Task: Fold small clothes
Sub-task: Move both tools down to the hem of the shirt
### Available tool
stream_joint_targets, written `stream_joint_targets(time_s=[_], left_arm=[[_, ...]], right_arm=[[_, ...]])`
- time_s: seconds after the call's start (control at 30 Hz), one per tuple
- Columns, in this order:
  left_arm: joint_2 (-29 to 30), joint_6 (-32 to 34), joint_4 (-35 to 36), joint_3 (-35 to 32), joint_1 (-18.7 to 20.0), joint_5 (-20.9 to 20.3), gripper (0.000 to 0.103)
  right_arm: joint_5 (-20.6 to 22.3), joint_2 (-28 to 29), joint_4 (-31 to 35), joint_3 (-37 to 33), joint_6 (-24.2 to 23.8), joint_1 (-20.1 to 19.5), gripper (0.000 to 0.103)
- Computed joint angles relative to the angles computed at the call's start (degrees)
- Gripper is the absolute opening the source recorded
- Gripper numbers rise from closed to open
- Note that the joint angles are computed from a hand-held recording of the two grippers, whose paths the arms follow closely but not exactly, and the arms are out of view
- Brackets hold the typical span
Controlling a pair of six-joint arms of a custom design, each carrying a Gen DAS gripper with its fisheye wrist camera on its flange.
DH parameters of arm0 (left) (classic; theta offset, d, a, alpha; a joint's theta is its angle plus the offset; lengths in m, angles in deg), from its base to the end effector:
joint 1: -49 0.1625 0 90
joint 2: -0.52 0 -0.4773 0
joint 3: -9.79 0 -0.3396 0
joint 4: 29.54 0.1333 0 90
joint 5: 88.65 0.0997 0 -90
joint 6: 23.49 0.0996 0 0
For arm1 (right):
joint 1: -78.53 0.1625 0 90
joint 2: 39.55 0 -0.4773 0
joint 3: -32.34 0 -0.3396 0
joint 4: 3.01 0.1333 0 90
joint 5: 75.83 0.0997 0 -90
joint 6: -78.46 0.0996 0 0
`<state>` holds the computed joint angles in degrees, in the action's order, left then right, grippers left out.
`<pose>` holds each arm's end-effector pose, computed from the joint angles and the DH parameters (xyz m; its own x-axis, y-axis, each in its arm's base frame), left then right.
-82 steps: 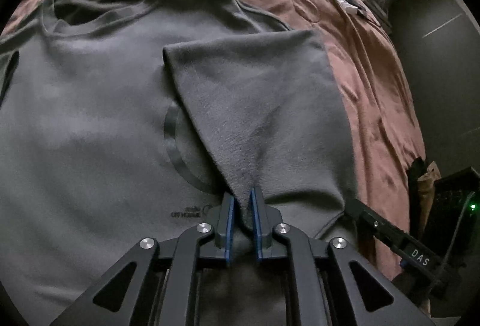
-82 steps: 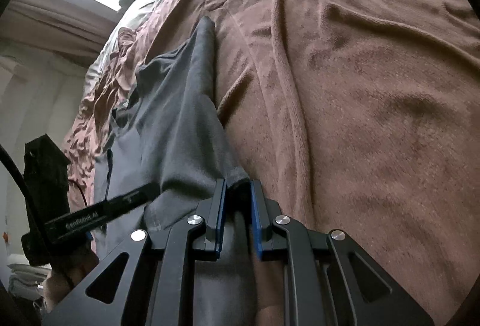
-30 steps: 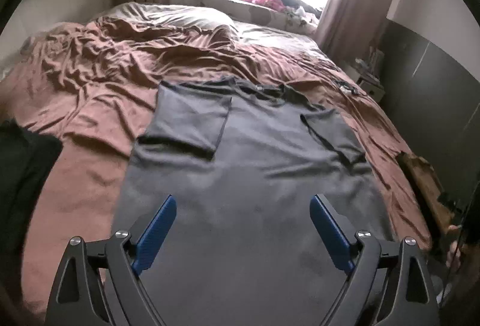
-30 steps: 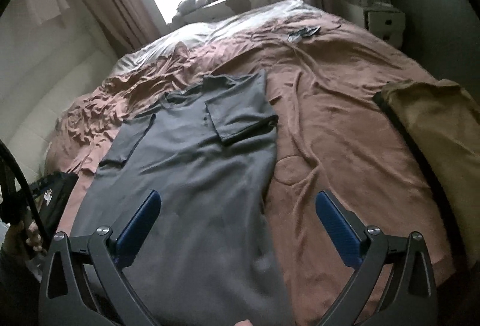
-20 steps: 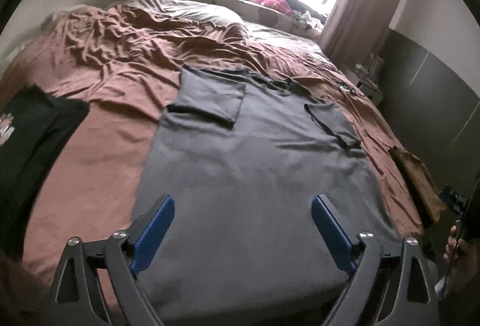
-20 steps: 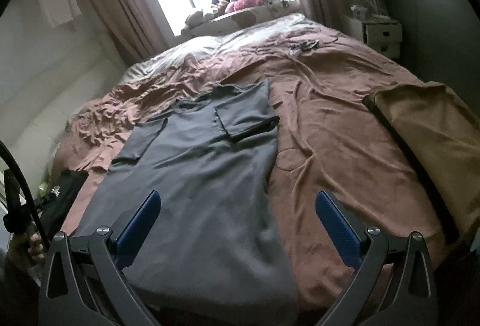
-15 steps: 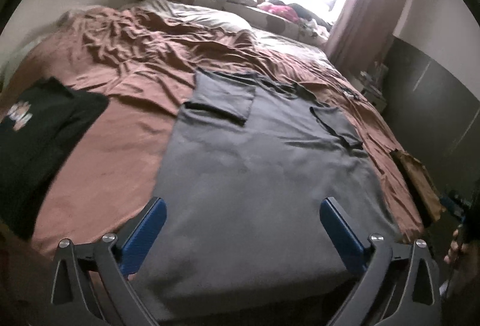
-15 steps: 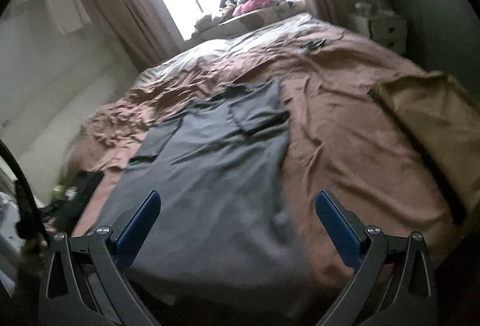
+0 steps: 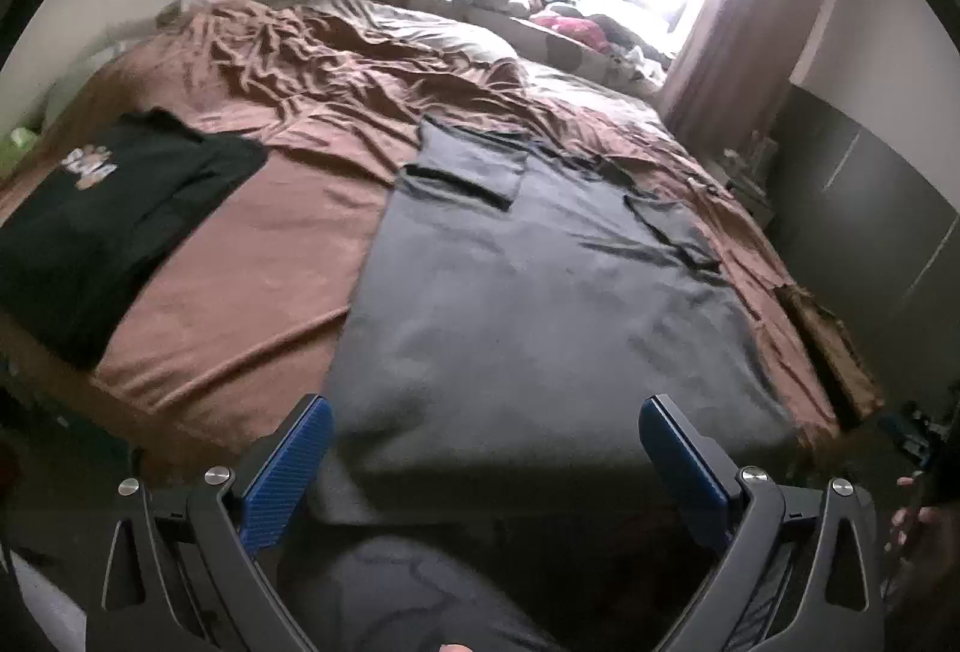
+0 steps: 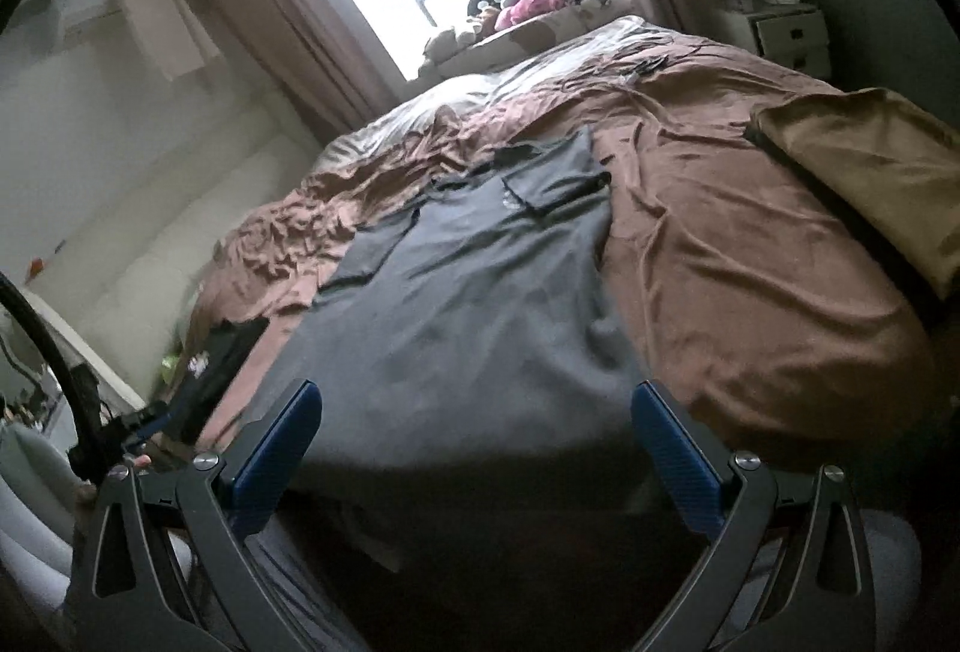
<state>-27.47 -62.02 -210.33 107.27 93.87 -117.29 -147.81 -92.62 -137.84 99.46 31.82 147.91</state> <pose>-0.3054 -0.6155 0.0602 -0.8526 -0.3197 -0.4134 0.1652 0.5857 -0.7935 -0.1107 -0.7601 0.4312 -0.8693 -0.4564 0.1896 -0.4799 0.6878 -0.5446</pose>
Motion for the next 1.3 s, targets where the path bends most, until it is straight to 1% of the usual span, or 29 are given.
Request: stream_joint_targets(time_s=[0.1,0.13,0.2,0.27,0.3,0.37,0.47,0.5,0.57,0.6,0.63,0.7,0.73,0.77,0.83,0.9,1.07,1.17,1.23,1.3], left_arm=[[-0.07,-2.00,0.20,2.49,-0.37,2.18,0.103],[-0.07,-1.78,-1.43,3.47,-0.40,2.02,0.103],[0.27,-0.05,-7.33,5.62,-0.40,2.09,0.103],[0.52,-0.18,-11.49,7.82,-0.48,3.83,0.103],[0.62,0.25,-14.39,9.09,-0.29,3.75,0.103],[0.59,0.27,-17.65,10.93,0.28,2.61,0.102],[0.54,-0.82,-18.63,12.44,1.37,1.36,0.102],[0.55,-1.56,-19.13,13.00,1.90,0.78,0.102],[0.99,-1.35,-22.55,13.81,2.91,-1.33,0.101],[1.19,-1.25,-24.42,14.27,3.46,-2.47,0.099],[1.42,-1.40,-26.02,14.58,4.12,-3.69,0.096],[1.75,-1.52,-29.00,14.99,5.58,-6.83,0.080],[1.83,-1.51,-30.35,15.16,6.28,-8.41,0.077],[1.95,-1.73,-31.37,15.32,6.86,-9.60,0.072],[2.48,-1.55,-33.96,15.32,8.16,-12.34,0.067],[2.77,-1.15,-35.01,15.32,8.89,-13.92,0.067],[2.98,0.28,-36.12,15.27,10.13,-16.44,0.067],[3.01,0.90,-35.55,14.92,11.11,-17.98,0.065],[3.06,1.33,-35.28,14.91,11.89,-19.52,0.061],[3.37,2.09,-35.98,14.78,12.76,-21.71,0.049]], right_arm=[[-1.09,-1.04,-0.60,1.72,-0.29,-0.11,0.103],[-2.04,-1.02,-1.15,1.79,0.11,0.07,0.103],[-3.69,-1.18,-3.00,2.34,0.06,0.36,0.103],[-4.56,-1.72,-5.24,3.73,0.35,0.70,0.103],[-5.73,-1.77,-6.17,4.03,0.56,1.02,0.103],[-8.16,-1.73,-7.91,4.73,0.63,1.47,0.103],[-9.05,-1.85,-9.15,6.03,1.35,1.84,0.103],[-8.66,-1.80,-8.66,5.99,1.82,1.79,0.103],[-6.09,-1.50,-6.39,5.16,2.51,1.25,0.103],[-5.61,-1.25,-6.13,4.92,2.62,1.13,0.103],[-6.21,-1.00,-6.67,4.90,2.76,1.21,0.103],[-8.04,-0.03,-6.61,3.90,2.72,1.65,0.103],[-8.18,0.36,-6.03,3.31,2.76,1.73,0.103],[-8.07,0.81,-5.27,2.60,2.99,1.81,0.103],[-7.97,1.66,-4.12,1.10,3.25,1.72,0.103],[-8.37,2.44,-3.38,-0.08,3.81,1.83,0.103],[-8.62,4.20,-1.65,-2.80,5.11,1.83,0.103],[-9.12,4.97,-1.36,-3.67,5.76,1.96,0.103],[-8.89,5.42,-0.65,-4.35,6.18,1.97,0.103],[-8.78,5.80,-0.18,-4.84,6.09,1.87,0.103]])
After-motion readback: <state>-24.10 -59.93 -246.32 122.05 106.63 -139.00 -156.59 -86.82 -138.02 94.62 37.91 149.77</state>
